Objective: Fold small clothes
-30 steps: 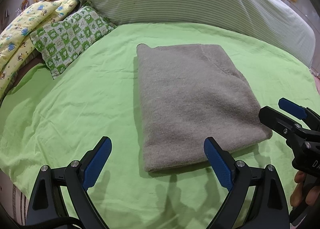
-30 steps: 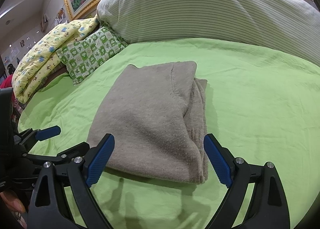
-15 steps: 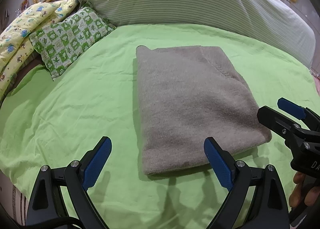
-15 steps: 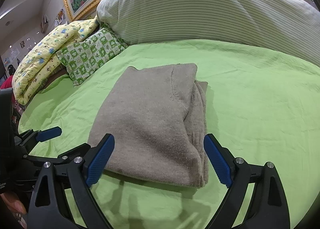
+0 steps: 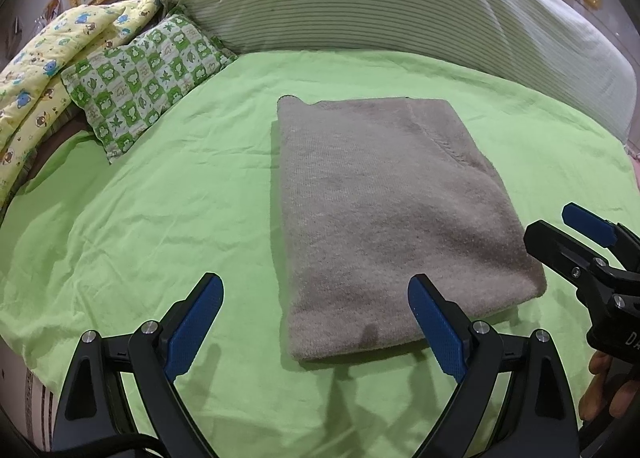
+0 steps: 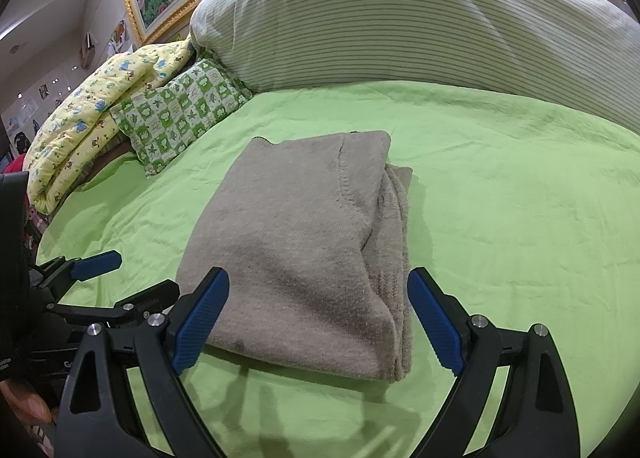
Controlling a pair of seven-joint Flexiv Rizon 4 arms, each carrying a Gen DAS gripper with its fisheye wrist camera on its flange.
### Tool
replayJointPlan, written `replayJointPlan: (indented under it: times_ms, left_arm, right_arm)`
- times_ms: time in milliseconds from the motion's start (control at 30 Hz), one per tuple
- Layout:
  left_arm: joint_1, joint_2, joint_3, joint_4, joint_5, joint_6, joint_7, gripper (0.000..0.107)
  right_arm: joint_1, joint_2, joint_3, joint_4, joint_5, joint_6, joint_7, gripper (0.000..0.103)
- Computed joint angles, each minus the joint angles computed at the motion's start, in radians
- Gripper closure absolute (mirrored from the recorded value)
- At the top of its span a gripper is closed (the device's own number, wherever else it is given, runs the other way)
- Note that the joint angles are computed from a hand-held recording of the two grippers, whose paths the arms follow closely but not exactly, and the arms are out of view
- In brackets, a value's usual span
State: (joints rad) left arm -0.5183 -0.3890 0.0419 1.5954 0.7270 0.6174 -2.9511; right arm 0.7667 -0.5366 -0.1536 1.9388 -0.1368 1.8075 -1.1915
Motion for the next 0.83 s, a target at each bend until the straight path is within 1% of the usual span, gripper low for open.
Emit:
replayJointPlan:
  times_ms: [233, 833]
  left_arm:
    - [-0.003, -0.004, 0.0, -0.009, 0.005, -0.022, 0.006, 0.013]
    - [0.012, 0.0, 0.004, -0.003, -0.004, 0.001, 0.014, 0.013]
  right_arm:
    - [-0.012, 0.0, 0.01, -0.006, -0.006, -0.006, 0.001, 0.012]
    - [-0.044, -0.008, 0.033, -0.027, -0.027, -0.022, 0.023, 0.012]
